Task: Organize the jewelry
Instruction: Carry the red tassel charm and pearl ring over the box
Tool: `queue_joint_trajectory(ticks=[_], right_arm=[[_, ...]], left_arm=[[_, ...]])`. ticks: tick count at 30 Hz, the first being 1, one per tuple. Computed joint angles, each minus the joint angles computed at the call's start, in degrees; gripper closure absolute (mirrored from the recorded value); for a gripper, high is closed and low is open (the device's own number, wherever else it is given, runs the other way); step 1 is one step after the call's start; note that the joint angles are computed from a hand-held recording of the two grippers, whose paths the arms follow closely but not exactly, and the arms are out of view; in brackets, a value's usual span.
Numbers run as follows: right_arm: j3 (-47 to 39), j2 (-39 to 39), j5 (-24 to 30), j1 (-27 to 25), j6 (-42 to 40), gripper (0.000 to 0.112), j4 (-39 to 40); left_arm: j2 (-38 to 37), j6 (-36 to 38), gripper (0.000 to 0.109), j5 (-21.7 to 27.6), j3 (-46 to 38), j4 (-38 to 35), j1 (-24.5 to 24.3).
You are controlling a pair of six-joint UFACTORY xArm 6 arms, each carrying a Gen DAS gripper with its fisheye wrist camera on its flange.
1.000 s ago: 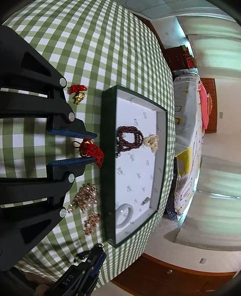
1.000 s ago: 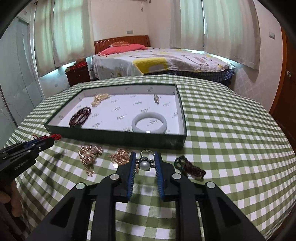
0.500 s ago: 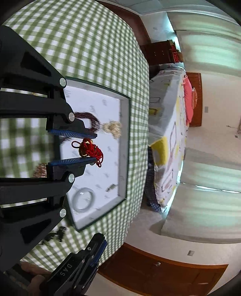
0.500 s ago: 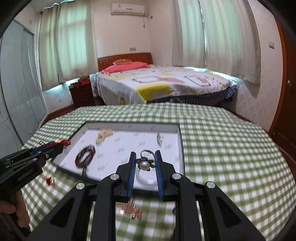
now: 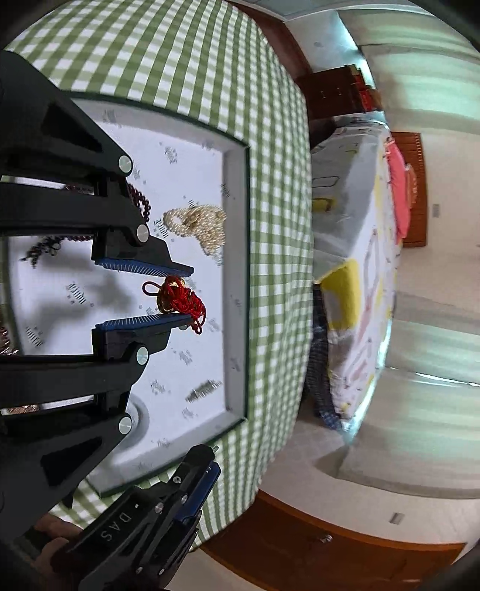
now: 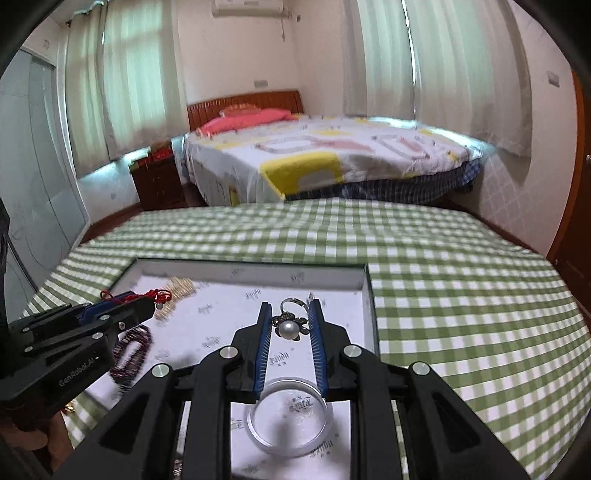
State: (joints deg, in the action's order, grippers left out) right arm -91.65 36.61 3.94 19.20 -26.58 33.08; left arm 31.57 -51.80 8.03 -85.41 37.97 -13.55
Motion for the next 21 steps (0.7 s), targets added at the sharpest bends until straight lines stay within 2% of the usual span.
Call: queue_joint_trajectory(ticks=[4,7,14,21], right_arm=[[-4.5,3.9,4.6,-1.3,8.0,0.091,-9.1],[-6.3,5.4,6.9,-1.8,10.6,0.091,-12.7],[-9.6,7.8,11.2,-2.4,13.4,0.091,-16.3],[-9.7,8.0,12.4,-2.6,14.0,0.091,-17.6]], left_arm=[[4.7,11.5,0.089,2.9,-4.6,-13.7,-0.8],[6.7,15.4,0.089,4.7,-6.7,-18.4,-1.1],[8.9,19.9,0.089,7.4,-9.7,-22.7,-1.4],[9.6,21.5,0.089,10.3,-11.4,-23.7,-1.9]])
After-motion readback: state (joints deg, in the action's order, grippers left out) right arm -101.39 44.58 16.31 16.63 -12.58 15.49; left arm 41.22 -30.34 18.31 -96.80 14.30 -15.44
